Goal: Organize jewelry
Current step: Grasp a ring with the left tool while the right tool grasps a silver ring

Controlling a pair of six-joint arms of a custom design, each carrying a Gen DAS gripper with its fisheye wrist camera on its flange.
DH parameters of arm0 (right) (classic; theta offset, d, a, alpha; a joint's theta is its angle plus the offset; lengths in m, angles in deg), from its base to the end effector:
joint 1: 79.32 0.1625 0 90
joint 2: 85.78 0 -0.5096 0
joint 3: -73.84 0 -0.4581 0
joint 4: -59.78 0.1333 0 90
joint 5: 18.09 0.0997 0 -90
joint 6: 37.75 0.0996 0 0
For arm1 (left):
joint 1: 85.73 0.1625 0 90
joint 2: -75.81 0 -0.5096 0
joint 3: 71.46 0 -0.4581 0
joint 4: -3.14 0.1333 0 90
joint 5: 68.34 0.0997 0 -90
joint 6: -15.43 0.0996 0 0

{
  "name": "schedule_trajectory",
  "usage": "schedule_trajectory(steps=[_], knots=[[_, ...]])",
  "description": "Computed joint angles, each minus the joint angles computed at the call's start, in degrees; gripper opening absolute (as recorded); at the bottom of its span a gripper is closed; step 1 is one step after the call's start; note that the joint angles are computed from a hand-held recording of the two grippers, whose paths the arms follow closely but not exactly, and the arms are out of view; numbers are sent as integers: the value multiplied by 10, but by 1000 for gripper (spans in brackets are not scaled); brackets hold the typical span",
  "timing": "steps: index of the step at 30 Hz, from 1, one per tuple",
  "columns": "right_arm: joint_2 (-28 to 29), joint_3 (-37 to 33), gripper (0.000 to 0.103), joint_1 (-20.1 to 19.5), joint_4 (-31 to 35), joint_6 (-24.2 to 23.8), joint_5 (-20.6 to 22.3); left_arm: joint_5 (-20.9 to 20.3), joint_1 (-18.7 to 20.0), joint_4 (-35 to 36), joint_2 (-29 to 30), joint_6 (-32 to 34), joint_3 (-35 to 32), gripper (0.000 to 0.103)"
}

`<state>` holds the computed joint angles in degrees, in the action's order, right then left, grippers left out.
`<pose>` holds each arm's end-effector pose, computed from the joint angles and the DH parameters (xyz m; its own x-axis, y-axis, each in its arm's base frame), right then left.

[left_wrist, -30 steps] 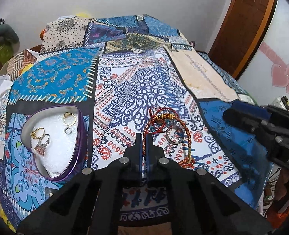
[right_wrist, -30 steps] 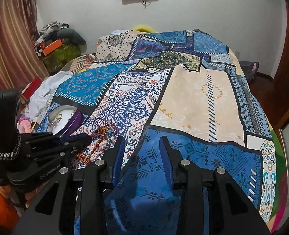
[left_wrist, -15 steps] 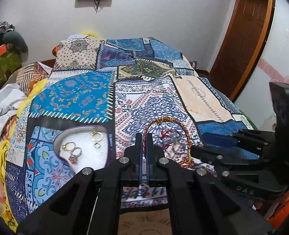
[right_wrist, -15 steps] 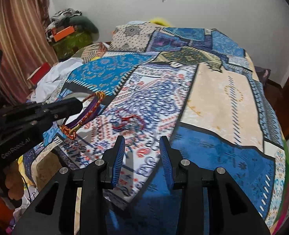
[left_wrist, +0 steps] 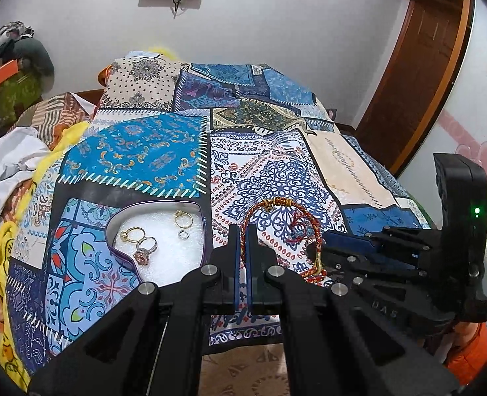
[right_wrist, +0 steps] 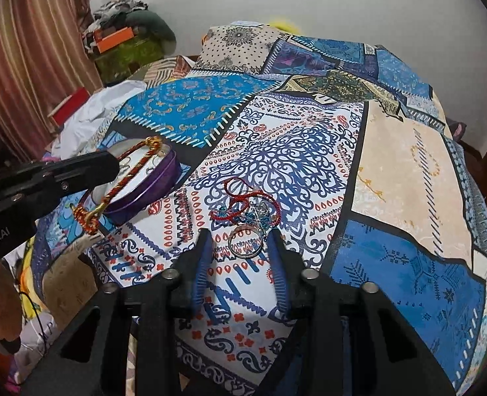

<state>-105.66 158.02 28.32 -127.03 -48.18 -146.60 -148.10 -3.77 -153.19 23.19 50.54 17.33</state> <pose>0.3115 -0.7445 -0.0891 -0.7869 -0.0651 0.6137 -0.4047 0.8052 -0.4335 0.0356 -0.8277 0.2624 -0.7378 0.5326 -0.4147 0.6665 0.6721 -0.3226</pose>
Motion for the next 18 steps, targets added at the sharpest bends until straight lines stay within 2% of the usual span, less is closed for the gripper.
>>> schedule_trajectory(steps=[7, 18], knots=[[-4, 10, 19, 5, -32, -4, 1, -2, -3, -12, -11, 4, 10, 1], [-5, 2, 19, 27, -94, -45, -8, -6, -2, -37, -25, 5, 15, 1]])
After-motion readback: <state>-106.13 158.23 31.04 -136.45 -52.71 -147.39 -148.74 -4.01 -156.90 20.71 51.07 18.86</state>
